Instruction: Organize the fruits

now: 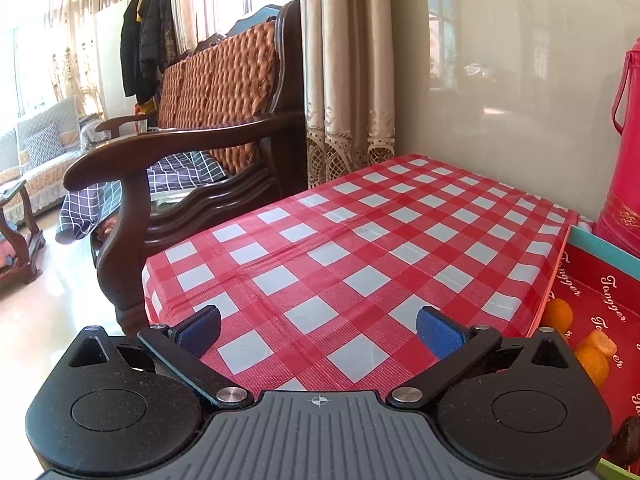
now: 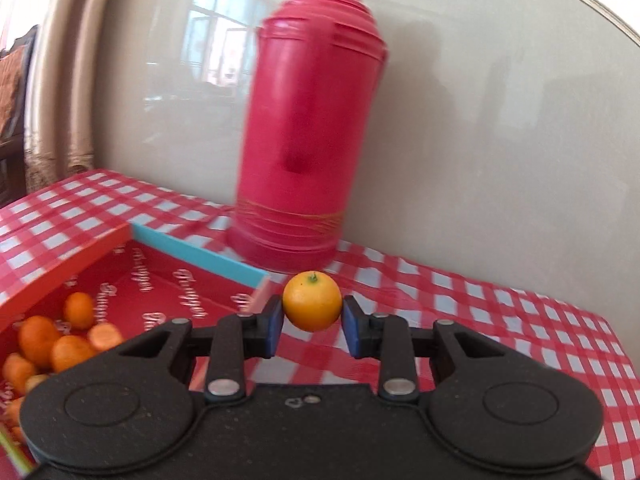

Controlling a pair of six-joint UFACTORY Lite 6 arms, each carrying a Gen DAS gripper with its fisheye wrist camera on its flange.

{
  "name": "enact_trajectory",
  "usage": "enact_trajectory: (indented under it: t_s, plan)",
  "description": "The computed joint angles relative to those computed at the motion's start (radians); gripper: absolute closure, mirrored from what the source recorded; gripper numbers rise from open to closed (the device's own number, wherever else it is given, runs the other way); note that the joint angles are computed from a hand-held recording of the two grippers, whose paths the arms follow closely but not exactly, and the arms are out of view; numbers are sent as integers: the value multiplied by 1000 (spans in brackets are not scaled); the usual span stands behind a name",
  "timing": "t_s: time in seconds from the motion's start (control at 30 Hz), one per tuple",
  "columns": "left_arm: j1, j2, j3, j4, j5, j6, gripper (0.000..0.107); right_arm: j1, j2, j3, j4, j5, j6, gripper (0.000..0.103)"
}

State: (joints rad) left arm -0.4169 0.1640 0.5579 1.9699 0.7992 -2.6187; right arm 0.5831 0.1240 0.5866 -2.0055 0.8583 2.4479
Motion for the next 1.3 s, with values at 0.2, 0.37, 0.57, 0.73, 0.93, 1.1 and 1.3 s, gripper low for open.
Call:
enact_trajectory:
  t_s: [0.2, 0.37, 0.57, 0.73, 0.93, 1.1, 1.3]
  plan:
    - [8, -8, -10, 8, -1, -5, 4, 107, 58, 62, 49, 17, -50, 80]
    - [14, -14, -16, 13, -7, -8, 4, 157, 87, 85, 57, 27, -74, 80]
    - [14, -12, -14, 11, -8, -7, 4, 209, 141, 121, 61, 26, -129, 80]
    - [23, -16, -14, 17, -18, -6, 4, 247, 211, 174, 74, 14, -194, 80]
    - [25, -12, -11, 23, -19, -6, 4, 273, 249, 207, 108, 6, -257, 81]
    - [19, -4, -4, 21, -22, -2, 4, 285, 253, 209, 135, 19, -278, 75]
    - [-7, -4, 3, 6, -21, 8, 4, 313, 212, 161, 148, 86, -267, 44]
